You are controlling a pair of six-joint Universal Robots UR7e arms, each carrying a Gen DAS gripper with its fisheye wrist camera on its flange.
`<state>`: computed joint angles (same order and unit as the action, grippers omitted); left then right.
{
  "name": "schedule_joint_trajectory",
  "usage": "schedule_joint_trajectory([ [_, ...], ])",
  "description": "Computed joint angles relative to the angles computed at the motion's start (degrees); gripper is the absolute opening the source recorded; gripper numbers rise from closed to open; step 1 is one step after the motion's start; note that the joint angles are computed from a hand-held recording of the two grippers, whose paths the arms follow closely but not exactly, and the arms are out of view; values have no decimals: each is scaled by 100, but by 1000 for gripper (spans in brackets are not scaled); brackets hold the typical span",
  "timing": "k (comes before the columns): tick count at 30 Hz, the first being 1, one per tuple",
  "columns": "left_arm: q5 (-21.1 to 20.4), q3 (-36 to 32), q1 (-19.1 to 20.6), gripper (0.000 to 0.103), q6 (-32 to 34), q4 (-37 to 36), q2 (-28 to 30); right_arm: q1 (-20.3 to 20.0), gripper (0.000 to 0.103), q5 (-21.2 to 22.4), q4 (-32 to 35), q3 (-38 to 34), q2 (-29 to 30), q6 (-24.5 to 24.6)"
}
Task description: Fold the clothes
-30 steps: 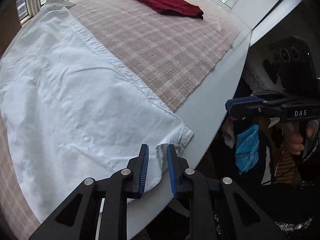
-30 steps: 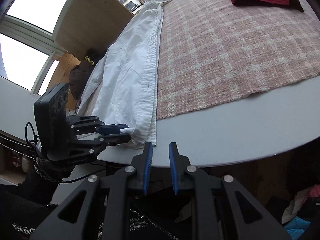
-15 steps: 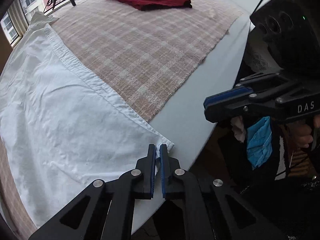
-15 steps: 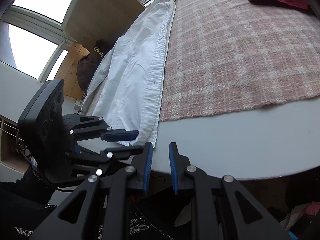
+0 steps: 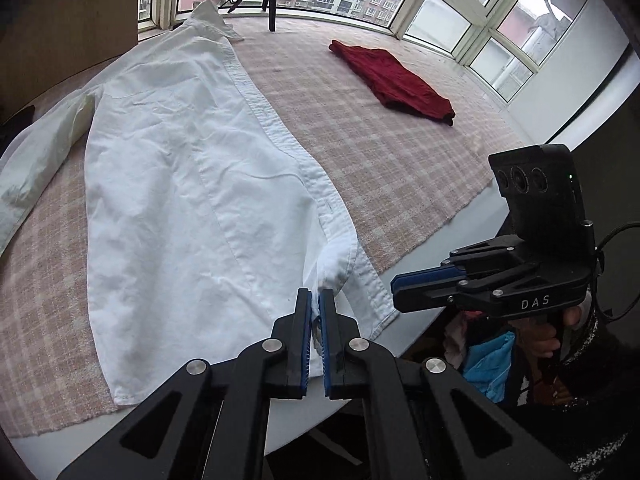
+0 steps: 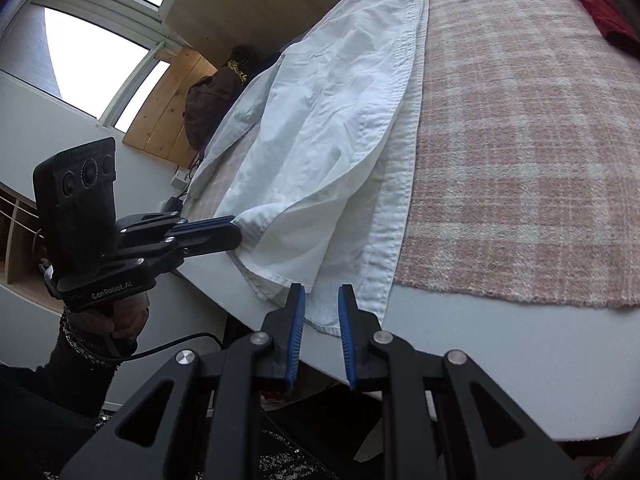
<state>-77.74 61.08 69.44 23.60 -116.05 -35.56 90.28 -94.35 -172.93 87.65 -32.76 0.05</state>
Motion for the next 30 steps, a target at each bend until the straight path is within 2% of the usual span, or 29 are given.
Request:
schedule_joint_trajectory([
  [2,-267,-157,38,5,-158,210,-3,82,26,-128,192,-196,115,-174],
  [4,-431,-176,48,7,-127,262,-57,142,44,-233,242,-316,201,-290],
  [6,-349,-74,16,5,12,157,-127,54,45,98,223,-331,207,-219],
  [8,-436,-130,48,5,-17,209,-107,-61,45,361,200,-330,197,-82],
  [10,-177,-42,15,5,87,70,-105,-149,45,498,197,-365,207,32],
  [12,-148,-87,25,5,204,273,-52,-186,45,543,344,-499,253,37],
  [13,-155,-105,28,7,245,424,-23,-187,45,521,424,-571,279,25],
  [15,-96,-43,9,29,373,586,8,-176,45,479,575,-698,317,0],
  [17,50,143,-30,36,574,432,8,-135,45,401,685,-822,358,-34],
  [19,59,47,-8,29,499,418,130,-123,45,380,823,-888,360,-56],
  [20,115,-50,0,1,425,437,205,-119,45,367,885,-915,360,-55],
  [27,40,-290,64,0,288,83,98,-207,45,430,1132,-939,330,271],
  [29,-76,-271,42,1,356,106,41,-270,26,669,1263,-1003,368,371],
  [30,-135,-255,29,1,399,118,13,-320,3,890,1320,-1026,385,436],
])
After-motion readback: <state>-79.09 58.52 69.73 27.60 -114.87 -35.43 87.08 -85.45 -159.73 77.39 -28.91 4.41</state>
